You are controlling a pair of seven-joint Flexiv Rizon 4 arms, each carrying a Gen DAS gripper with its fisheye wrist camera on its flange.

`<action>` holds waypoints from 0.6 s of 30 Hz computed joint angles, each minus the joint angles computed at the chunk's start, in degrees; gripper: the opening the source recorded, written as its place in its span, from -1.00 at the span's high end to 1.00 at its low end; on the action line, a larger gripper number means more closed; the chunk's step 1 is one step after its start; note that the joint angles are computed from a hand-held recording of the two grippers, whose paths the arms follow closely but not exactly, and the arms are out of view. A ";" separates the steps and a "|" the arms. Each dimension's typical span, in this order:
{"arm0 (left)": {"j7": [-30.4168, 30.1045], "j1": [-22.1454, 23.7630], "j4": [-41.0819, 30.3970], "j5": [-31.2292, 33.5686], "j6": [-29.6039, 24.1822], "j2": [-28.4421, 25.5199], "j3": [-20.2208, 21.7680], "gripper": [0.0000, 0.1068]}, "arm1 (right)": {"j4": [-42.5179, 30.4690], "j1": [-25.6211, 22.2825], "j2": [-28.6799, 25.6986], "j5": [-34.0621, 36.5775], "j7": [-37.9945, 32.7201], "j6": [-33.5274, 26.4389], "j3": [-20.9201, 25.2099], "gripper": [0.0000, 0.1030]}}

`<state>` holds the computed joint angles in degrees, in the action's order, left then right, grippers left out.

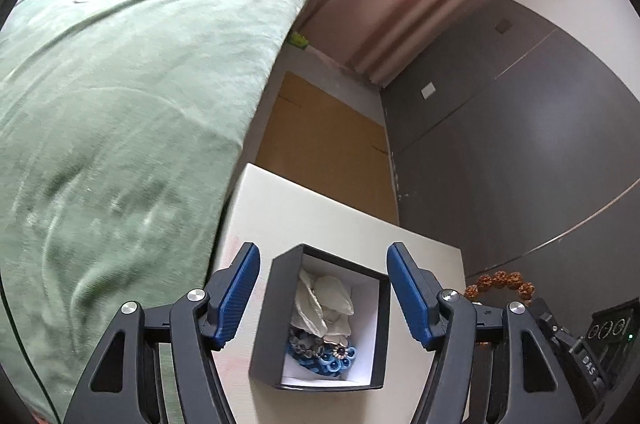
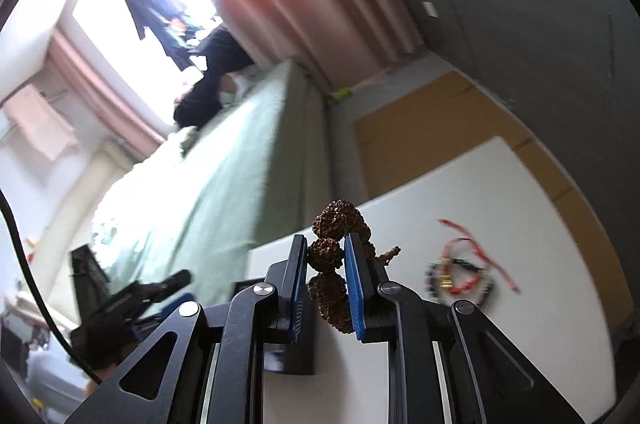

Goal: Organize jewelry

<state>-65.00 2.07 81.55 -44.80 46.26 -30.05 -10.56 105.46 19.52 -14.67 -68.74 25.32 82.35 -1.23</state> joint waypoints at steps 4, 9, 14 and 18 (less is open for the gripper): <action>-0.05 0.59 -0.31 -1.05 -0.41 -0.22 -0.22 -0.25 | -3.67 1.19 -3.05 -1.46 0.65 3.26 -0.59 0.61; 0.19 1.47 -0.75 -2.27 -0.59 -0.46 -0.36 -0.25 | -7.57 3.05 -7.53 8.99 -9.60 2.11 1.80 0.61; -0.05 2.28 -0.70 -3.95 -0.69 -0.34 -0.44 -0.25 | -10.52 4.73 -9.93 18.39 -20.11 -2.98 4.47 0.61; -0.17 2.68 -0.62 -5.09 -0.76 -0.26 -0.54 -0.25 | -11.66 6.93 -10.16 22.83 -25.60 -7.86 4.06 0.61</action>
<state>-65.17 4.76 80.93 -49.89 45.50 -30.31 -11.10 93.80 26.45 -24.83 -45.90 -0.28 74.49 2.83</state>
